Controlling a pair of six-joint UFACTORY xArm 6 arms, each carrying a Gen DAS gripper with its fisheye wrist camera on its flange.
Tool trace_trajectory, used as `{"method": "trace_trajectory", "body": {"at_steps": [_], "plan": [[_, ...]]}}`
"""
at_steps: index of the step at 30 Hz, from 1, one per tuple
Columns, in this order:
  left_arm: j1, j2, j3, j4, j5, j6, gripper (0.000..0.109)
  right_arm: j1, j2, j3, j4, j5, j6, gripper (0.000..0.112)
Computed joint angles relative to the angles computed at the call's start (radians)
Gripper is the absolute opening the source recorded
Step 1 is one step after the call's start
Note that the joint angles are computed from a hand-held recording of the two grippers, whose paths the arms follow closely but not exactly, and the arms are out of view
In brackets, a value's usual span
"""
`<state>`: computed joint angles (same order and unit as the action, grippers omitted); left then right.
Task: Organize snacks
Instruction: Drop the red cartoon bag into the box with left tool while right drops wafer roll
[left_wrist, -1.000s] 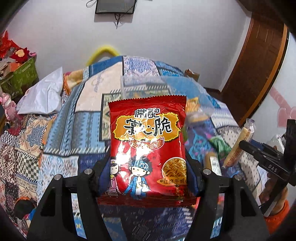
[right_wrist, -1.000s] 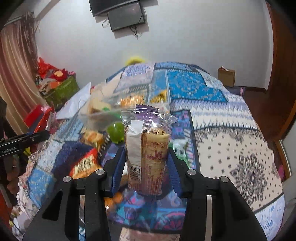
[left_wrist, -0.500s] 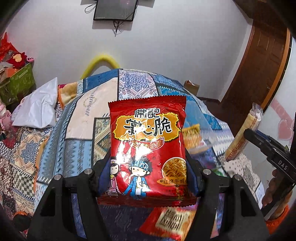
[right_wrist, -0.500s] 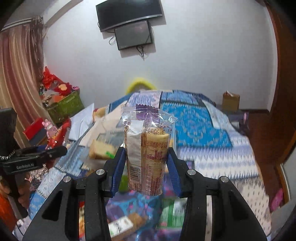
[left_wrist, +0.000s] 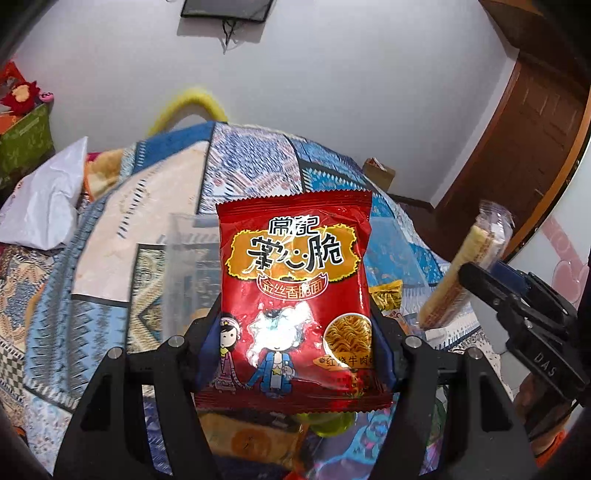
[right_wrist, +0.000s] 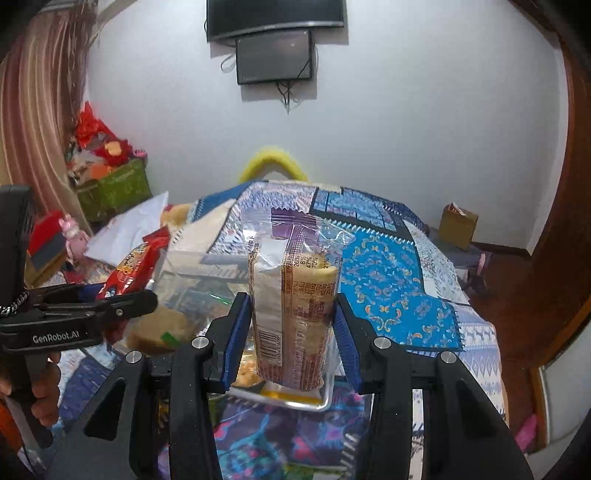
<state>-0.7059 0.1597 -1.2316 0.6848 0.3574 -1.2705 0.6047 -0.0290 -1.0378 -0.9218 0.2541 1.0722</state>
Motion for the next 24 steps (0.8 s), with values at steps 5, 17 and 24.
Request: {"method": "trace_trajectory", "body": {"at_steps": [5,17,24], "plan": [[-0.007,0.094,-0.085,-0.061,0.007,0.09,0.067,-0.004,0.064,-0.033,0.113,-0.007,-0.123,0.041],[-0.005,0.201,-0.189,-0.162,0.068,0.191,0.068,0.002,0.153,-0.064,0.382,0.019,-0.37,0.041],[-0.004,0.175,-0.164,-0.242,0.052,0.228,0.07,0.003,0.12,-0.038,0.444,0.017,-0.399,0.053]]}}
